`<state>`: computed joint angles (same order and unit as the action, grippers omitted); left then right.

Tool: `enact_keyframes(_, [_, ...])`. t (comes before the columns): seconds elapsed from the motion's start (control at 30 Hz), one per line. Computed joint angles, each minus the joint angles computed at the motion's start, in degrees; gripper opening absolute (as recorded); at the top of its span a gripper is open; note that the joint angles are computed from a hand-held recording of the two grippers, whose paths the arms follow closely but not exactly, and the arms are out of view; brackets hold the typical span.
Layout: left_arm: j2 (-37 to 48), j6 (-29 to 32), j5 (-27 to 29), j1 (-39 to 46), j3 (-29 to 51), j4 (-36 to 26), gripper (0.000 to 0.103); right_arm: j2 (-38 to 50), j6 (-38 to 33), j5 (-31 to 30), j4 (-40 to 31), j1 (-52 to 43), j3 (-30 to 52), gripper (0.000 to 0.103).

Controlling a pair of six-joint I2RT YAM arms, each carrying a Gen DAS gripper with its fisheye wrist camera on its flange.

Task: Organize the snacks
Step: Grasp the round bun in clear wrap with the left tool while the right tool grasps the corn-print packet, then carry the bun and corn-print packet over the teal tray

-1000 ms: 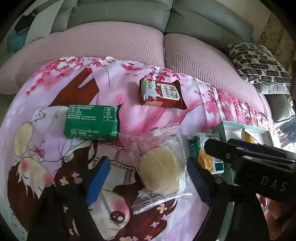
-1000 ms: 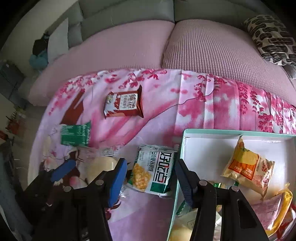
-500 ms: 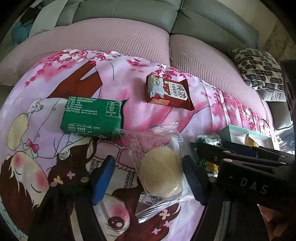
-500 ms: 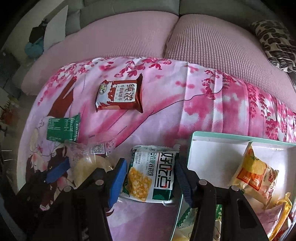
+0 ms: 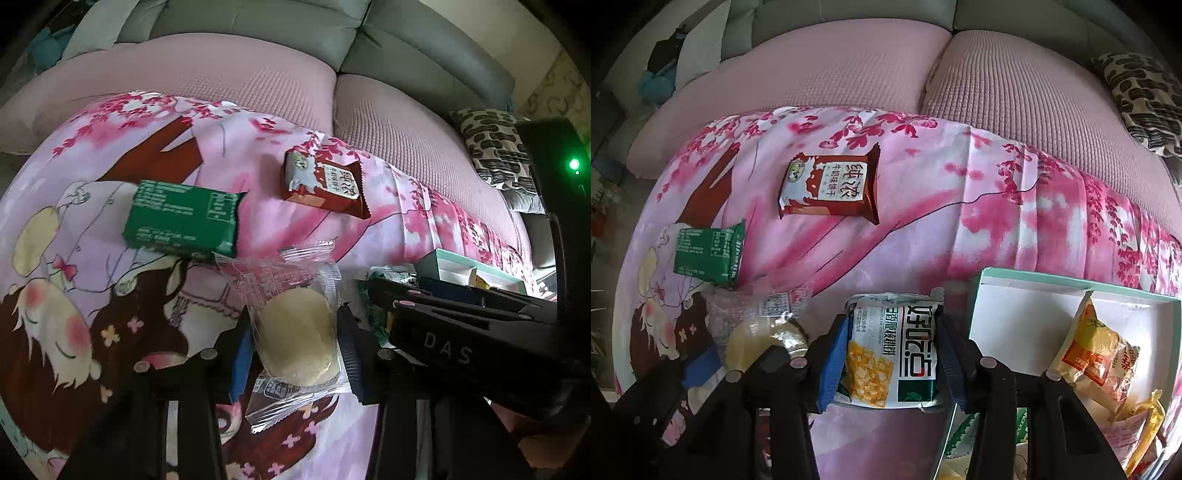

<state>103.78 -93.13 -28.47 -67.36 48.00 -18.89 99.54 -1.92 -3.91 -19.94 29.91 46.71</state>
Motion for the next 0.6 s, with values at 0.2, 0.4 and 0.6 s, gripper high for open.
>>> enact_keyframes(0.2, [-2.3,-3.4,-1.2,-2.0,0.7,-5.3,0.044,-5.6,-1.2,-4.8,-3.7,-2.5,-1.9,0.048])
enact_keyframes(0.4, [-4.5,-5.7,-2.4,-4.0,3.6,-12.9,0.044,-11.8,-3.6,-8.2,-8.1,-5.9,-2.8,0.048])
enact_keyframes(0.6, [-5.4,-5.7,-4.4,-5.4,9.3,-19.8,0.044,-17.7,-6.8,-9.4,-13.8,-10.4,-2.1,0.048])
